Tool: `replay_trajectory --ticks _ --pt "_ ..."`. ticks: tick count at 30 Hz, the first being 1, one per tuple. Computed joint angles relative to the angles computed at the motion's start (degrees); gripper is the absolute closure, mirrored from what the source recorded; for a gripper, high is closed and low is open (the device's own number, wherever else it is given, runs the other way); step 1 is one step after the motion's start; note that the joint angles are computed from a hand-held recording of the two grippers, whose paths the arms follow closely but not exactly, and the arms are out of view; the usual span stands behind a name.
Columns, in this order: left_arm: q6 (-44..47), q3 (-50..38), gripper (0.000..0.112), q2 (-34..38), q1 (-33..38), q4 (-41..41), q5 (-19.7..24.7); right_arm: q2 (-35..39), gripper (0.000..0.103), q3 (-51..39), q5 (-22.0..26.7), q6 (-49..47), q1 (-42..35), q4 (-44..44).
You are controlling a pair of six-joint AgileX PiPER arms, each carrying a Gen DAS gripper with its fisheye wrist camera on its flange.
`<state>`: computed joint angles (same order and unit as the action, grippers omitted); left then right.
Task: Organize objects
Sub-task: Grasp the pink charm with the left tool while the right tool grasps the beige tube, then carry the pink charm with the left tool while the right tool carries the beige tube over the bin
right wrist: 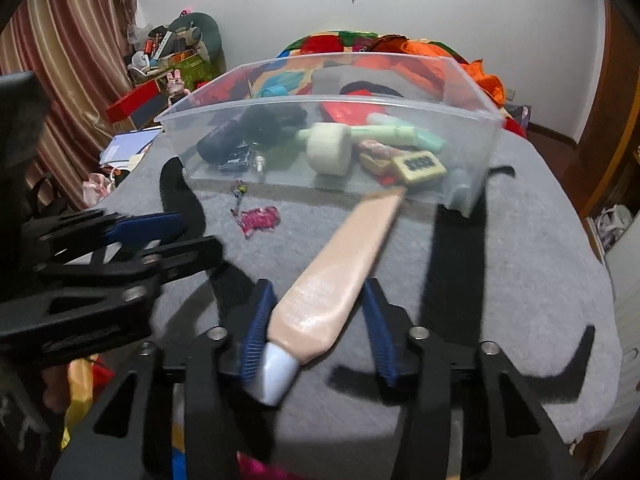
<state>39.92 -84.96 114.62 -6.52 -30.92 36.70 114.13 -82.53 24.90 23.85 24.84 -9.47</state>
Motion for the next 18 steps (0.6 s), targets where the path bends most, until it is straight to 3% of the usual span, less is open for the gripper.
replay_trajectory --ticks 5,8,13,18 --pt "-4.88 -5.2 0.061 3.56 -3.58 5.42 -0.4 -4.1 0.082 6.38 -2.81 -2.21 -1.79 1.1" --pt "-6.58 -6.81 0.062 4.99 -4.66 6.81 -1.49 -5.59 0.083 8.92 -4.88 -6.48 -3.35 5.82" --pt "-4.7 -3.71 0.085 3.9 -5.64 6.13 -6.08 -6.96 0.083 11.16 -7.19 -3.56 -3.22 2.96" --pt "-2.91 -0.01 0.086 1.39 -5.25 4.58 -7.33 -8.54 0.083 12.86 -8.95 -3.07 -2.79 1.46"
